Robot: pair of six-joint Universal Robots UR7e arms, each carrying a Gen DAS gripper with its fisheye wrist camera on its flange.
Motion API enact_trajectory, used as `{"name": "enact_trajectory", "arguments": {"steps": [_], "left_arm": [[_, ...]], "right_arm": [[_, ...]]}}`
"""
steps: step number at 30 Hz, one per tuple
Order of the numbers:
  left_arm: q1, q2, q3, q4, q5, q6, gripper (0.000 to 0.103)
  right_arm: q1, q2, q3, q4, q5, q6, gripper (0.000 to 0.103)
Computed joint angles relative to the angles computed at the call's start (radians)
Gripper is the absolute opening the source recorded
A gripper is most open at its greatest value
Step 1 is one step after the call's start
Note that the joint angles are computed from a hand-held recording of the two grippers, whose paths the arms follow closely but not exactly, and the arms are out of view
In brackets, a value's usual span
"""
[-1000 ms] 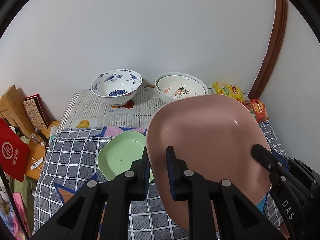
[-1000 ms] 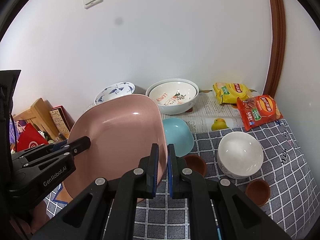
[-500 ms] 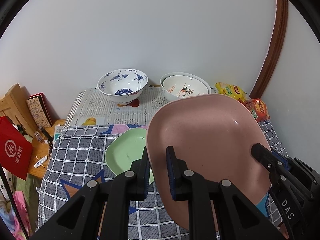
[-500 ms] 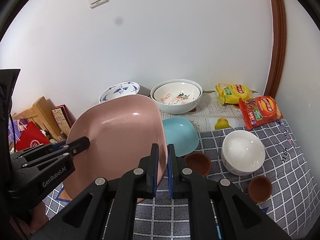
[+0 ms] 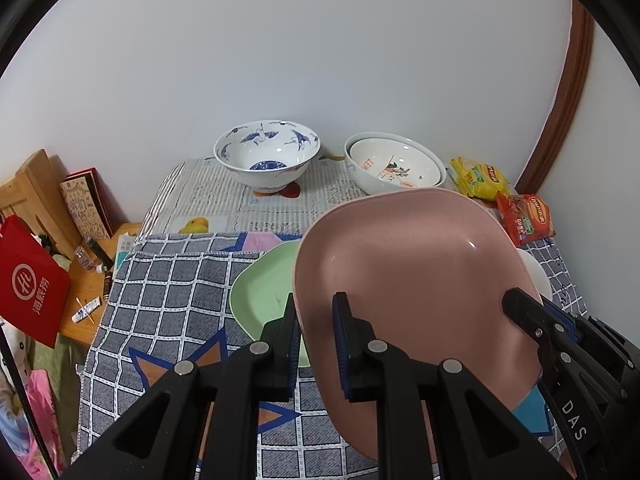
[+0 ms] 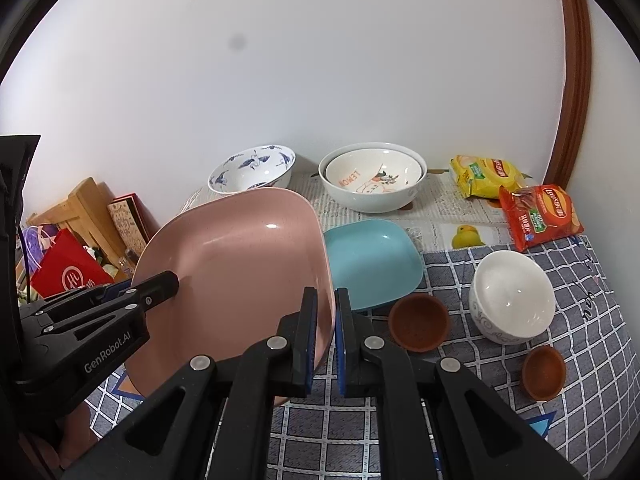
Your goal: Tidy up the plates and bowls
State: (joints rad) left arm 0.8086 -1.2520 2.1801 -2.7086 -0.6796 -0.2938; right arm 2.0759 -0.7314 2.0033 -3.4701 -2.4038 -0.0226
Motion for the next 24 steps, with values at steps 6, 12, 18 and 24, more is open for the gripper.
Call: {"name": "enact_trajectory", "arguments": {"steps": [6,12,18,24], "left_arm": [[0.019,0.006,-0.006,0.001,-0.004,0.005,0.015],[0.037,0.007,-0.015,0.006,-0.001,0.007,0.015],[0.054,0.000,-0.020,0.008,0.002,0.012,0.015],[0.076,-0.008,-0.023,0.018,0.004,0.009,0.015]], "right_arm": [[-0.011,0.017,-0.017,0.014,0.008,0.001,0.008],[-0.018,0.030,-0.035,0.031,0.021,-0.004,0.008],[-0.017,0.053,-0.065,0.052,0.029,-0.010,0.008],[-0.019,0.075,-0.091,0.070,0.040,-0.015,0.008]]}}
